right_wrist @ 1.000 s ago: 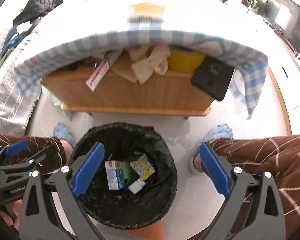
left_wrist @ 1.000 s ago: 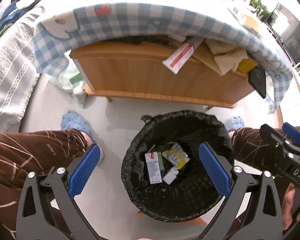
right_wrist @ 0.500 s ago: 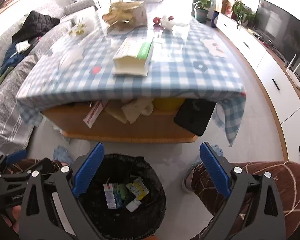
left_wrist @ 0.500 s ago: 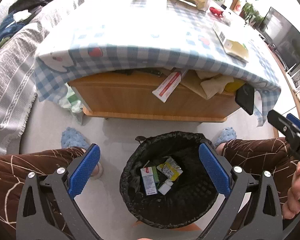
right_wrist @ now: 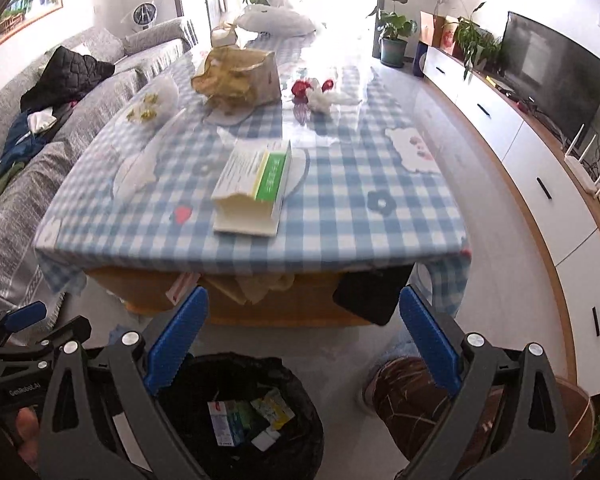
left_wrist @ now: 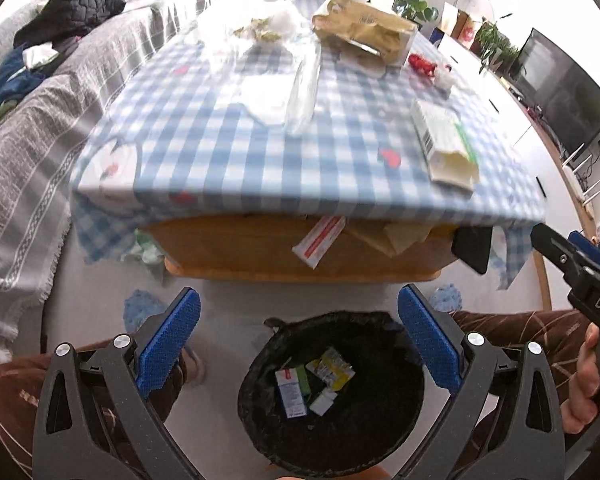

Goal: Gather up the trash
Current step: 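Raise both tools back up toward the table, then grasp the clear plastic tube with the left gripper while the right gripper grasps the white medicine box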

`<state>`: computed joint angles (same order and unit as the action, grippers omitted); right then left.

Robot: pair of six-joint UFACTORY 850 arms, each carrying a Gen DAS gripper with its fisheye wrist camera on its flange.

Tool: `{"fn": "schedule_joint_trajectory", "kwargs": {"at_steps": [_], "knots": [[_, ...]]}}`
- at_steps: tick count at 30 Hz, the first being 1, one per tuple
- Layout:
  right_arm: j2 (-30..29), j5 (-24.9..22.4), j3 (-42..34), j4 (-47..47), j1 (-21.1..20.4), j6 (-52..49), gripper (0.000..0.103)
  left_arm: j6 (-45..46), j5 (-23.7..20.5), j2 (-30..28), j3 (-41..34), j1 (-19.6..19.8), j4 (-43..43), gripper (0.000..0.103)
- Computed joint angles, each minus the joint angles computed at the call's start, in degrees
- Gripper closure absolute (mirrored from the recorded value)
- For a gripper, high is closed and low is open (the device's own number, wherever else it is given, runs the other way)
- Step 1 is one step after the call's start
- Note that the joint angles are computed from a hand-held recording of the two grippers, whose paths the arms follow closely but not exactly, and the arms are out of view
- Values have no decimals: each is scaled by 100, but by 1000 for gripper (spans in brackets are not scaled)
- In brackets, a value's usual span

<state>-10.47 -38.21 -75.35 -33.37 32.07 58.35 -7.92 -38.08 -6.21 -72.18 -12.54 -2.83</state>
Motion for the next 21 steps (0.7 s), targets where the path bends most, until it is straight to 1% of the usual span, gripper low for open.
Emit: {"fn": "schedule_joint_trajectory", "kwargs": {"at_steps": [7,14,19,21], "knots": [[-283,-47,-516,10,-111,-250,11,-156,-67,-352,-578,-15,194,6],[-800,-73,-1195,312,-246,-654,11,-198,-227,-824,-1219,13,312,6],[-1221,-130,-1701,482,-320,-912,11,-184,-448,-1371,-1899,73,437,6],[-1432,-186,-1961,610,-365,-1077,11,-108,-608,-1652,-2244,110,439,7]]}}
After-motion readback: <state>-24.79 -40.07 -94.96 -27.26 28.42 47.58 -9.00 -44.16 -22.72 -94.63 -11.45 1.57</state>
